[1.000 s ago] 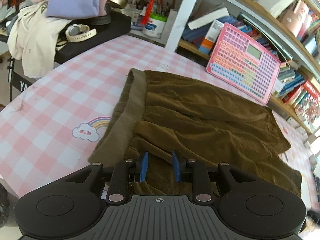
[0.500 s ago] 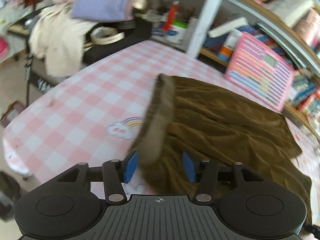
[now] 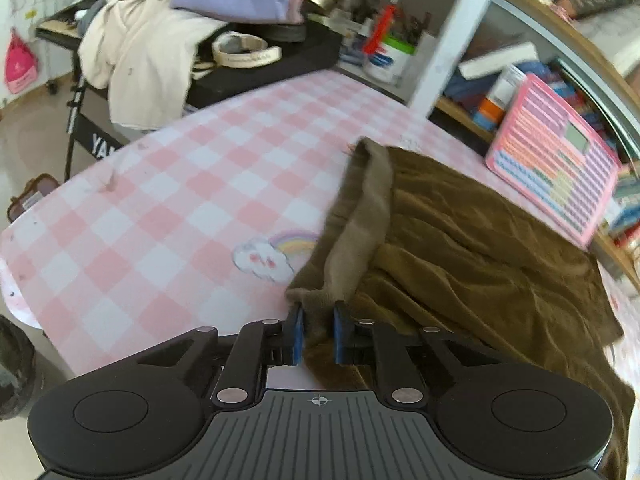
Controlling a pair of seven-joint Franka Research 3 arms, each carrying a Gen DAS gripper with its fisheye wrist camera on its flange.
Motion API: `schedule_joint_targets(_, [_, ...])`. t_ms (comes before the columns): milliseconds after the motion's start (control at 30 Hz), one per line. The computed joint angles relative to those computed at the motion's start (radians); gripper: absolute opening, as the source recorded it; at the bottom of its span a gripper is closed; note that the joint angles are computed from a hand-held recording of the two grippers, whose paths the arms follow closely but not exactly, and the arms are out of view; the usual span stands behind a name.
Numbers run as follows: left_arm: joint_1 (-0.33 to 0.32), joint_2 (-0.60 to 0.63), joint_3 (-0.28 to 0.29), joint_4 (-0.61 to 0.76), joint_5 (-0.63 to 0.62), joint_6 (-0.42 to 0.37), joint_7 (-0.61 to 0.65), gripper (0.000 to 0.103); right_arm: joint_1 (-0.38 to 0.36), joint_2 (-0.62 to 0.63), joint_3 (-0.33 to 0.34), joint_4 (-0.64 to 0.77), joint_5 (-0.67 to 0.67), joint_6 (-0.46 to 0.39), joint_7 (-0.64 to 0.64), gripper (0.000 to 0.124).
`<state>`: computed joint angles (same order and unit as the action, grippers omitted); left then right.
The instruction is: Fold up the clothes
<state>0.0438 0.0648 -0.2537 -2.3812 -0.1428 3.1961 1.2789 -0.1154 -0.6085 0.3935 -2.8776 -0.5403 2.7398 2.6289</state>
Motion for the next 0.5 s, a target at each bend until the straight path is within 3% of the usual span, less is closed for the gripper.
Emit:
schedule_joint_targets(133, [-0.071,0.008,0.098,0.021,0.175,-0.023,-0.119,0.014,-0.008,0.02,0.008,0.014,-0.017,0.009,0.002,0.026])
schedule_joint_targets(267, [-0.057,-0.008,0.081,0.0,0.204,-0.014,-0.118,0.018,-0.024,-0.005,-0.006,-0.011,-0.015,0.012,0.024,0.027])
schedule_joint_targets(433, [-0.081,-0.018,0.124,0.0,0.325,-0.015,-0.187,0.022,-0.017,-0.009,-0.035,-0.016,0.016,0.014,-0.02,0.028])
schedule_joint_targets(500, [-0.107,-0.03,0.172,-0.002,0.464,-0.009,-0.301,0.023,-0.023,-0.014,-0.019,-0.017,0.014,0.013,-0.019,0.028])
